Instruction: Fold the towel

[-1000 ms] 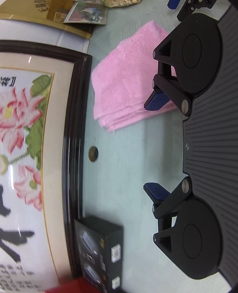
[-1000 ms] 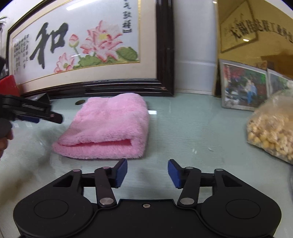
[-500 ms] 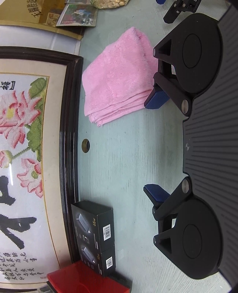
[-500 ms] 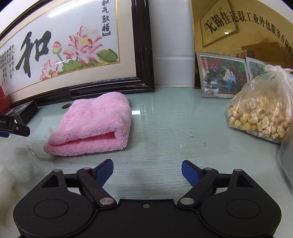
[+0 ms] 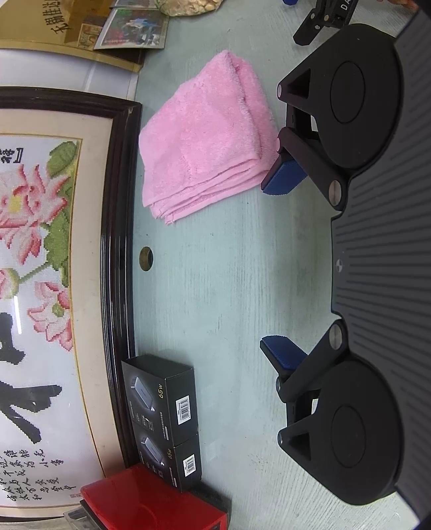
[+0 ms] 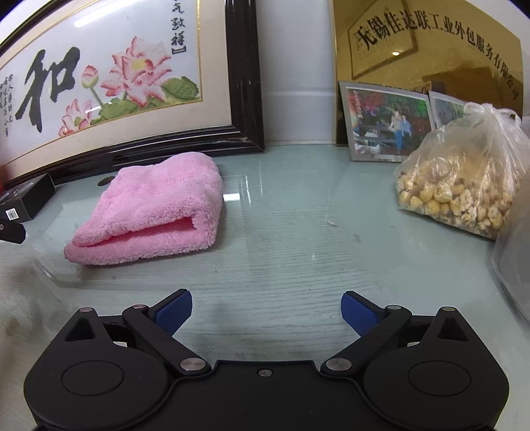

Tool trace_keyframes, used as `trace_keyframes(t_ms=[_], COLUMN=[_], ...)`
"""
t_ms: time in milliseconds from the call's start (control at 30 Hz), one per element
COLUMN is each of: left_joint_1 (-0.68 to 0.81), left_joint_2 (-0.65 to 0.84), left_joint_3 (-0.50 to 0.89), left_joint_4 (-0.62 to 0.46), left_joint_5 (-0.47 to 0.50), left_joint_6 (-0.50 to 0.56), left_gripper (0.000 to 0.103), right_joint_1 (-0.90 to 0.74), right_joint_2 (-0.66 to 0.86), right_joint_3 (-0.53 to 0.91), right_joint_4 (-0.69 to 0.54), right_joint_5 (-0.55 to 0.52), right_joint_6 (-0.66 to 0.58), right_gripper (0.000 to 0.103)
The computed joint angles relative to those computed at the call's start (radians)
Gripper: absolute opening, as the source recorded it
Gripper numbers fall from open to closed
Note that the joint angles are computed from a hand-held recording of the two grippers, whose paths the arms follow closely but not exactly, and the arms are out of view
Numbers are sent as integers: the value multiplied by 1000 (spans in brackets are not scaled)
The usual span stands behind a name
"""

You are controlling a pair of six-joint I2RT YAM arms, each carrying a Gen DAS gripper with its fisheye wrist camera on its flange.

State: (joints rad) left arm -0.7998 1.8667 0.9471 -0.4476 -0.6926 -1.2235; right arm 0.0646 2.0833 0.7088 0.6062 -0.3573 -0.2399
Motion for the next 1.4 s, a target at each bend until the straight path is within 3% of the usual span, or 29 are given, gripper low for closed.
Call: trace_keyframes(t_ms=[167,233,733,1167,1400], left_joint_1=[-15,-22,-17,-19,-36], left_joint_2=[9,12,38,85,173], left_joint_3=[14,17,44,-49,-4], left_joint_4=[-23,-30,-65,138,133], left_joint_5=[-11,-21,14,83,32], left_joint_6=[-12,-18,-50,-76,-72], left_gripper=[94,103,103,103,103], right_joint_1=[0,6,20,13,14], right_joint_2=[19,23,70,72,73], right_joint_3=[4,7,77,80,80], right_joint_4=[13,17,9,10,10], right_joint_5=[13,25,50,40,40], right_joint_6=[-6,-17,-17,-19,-19], right_gripper=[102,102,102,102,102])
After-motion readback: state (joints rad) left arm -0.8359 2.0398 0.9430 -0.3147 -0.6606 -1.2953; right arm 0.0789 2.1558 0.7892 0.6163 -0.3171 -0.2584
